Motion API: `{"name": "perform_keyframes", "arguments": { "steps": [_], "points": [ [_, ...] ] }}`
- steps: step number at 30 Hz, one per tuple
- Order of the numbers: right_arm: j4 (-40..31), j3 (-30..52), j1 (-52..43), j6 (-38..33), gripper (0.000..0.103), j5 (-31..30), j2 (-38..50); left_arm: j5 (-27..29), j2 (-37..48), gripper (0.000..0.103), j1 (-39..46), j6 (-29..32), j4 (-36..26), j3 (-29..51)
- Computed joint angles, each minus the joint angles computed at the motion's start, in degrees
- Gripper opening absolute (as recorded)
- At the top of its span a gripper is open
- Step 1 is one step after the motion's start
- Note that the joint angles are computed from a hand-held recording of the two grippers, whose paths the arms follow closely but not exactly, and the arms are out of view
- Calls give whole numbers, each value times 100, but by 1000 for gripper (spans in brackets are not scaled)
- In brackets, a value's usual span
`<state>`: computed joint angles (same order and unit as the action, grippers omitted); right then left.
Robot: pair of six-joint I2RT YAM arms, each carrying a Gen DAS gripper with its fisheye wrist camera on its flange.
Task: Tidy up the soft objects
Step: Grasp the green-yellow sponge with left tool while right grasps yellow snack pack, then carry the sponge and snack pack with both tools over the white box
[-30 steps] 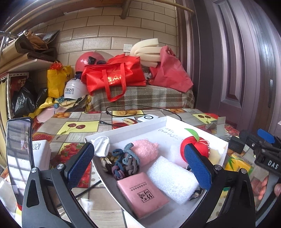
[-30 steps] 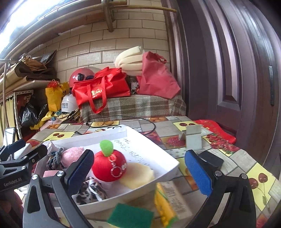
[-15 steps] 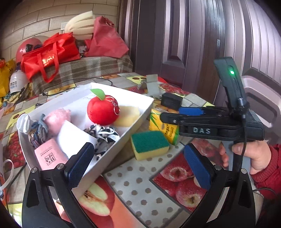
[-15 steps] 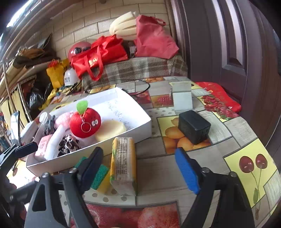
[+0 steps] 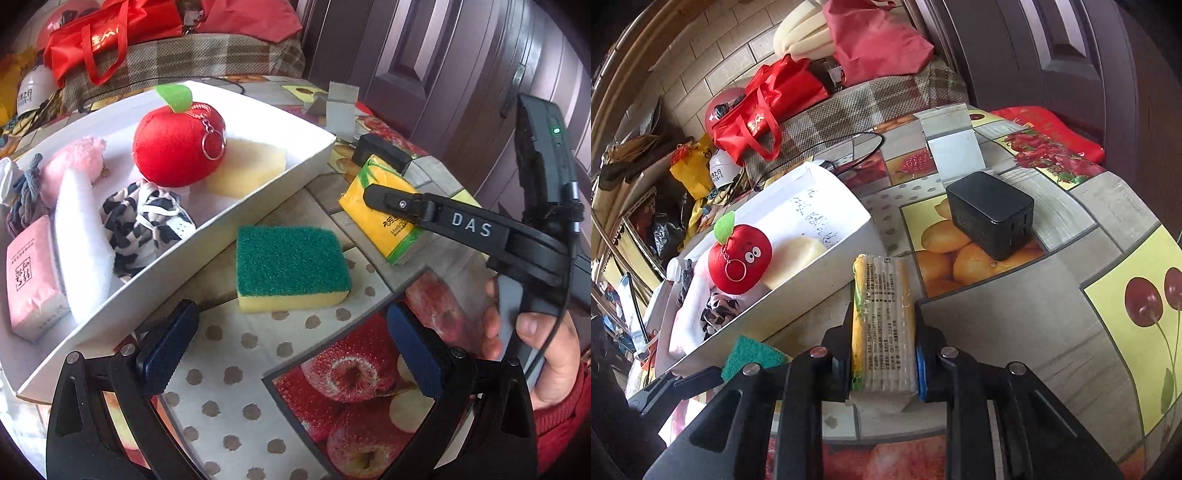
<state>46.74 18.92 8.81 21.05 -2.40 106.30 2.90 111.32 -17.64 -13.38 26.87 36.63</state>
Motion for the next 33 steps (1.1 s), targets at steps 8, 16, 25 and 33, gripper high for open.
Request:
{"name": "perform_keyframes", "arguments": {
  "steps": [8, 16, 25, 33],
  "points": [
    [121, -14, -199, 22, 24, -290, 68, -640, 351, 95, -272, -21, -482, 667],
    [113, -43, -217, 39, 24, -270, 3, -457, 88, 56, -208, 122, 205, 186],
    [677, -379, -46, 109, 24, 115, -140, -1306, -503, 57, -550, 313, 2084, -1093],
    [1314, -924, 581, 35, 24, 1043, -440, -1542, -628, 57, -487, 423, 2966, -1628]
  ]
}}
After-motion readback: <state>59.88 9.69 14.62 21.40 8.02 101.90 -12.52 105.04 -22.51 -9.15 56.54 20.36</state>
